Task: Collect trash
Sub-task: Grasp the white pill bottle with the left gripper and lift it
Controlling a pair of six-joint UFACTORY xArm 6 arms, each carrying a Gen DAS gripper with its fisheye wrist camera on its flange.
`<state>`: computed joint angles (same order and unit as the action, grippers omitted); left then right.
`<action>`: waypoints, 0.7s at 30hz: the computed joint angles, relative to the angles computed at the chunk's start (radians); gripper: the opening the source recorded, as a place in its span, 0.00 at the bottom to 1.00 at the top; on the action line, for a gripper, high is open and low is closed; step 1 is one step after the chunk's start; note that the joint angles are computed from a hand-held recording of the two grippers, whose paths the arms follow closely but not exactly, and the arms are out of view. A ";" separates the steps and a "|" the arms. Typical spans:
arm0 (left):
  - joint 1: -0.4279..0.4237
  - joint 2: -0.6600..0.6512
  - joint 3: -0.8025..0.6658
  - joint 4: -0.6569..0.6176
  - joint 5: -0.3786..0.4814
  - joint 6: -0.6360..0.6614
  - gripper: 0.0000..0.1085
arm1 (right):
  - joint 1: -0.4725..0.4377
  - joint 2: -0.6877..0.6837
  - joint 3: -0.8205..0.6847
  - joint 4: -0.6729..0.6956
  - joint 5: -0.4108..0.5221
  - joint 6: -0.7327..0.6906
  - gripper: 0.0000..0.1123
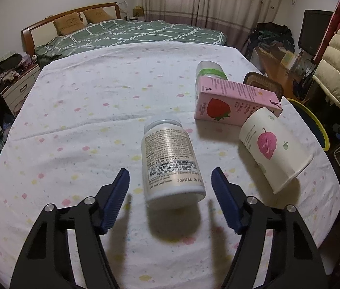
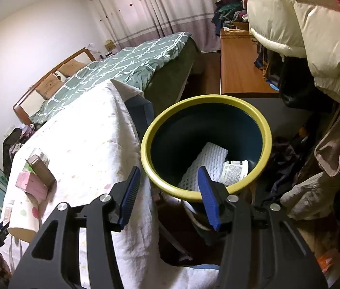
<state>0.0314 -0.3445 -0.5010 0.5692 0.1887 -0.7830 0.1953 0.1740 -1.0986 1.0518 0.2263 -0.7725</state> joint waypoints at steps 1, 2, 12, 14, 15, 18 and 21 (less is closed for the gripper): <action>-0.001 0.001 0.001 -0.003 0.000 0.002 0.60 | 0.000 0.000 0.000 0.000 0.003 -0.001 0.42; -0.002 0.003 0.001 -0.010 0.000 0.009 0.59 | -0.001 -0.001 0.003 0.011 0.006 -0.012 0.42; 0.009 -0.009 0.009 -0.001 0.003 0.034 0.46 | -0.005 0.003 0.001 0.028 0.018 -0.026 0.42; 0.013 -0.023 0.008 0.021 0.009 0.026 0.46 | -0.004 0.002 0.001 0.029 0.017 -0.028 0.42; 0.013 -0.031 0.007 0.031 0.012 0.020 0.46 | -0.003 0.001 0.002 0.029 0.015 -0.029 0.42; 0.019 -0.049 -0.009 0.075 0.027 0.001 0.45 | 0.000 -0.004 0.006 0.038 0.012 -0.038 0.42; 0.030 -0.058 -0.030 0.118 0.034 -0.009 0.44 | 0.001 -0.006 0.008 0.044 0.010 -0.042 0.42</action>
<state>0.0615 -0.4028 -0.5311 0.6873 0.2227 -0.7921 0.1966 0.1678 -1.0905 1.0957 0.2367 -0.8149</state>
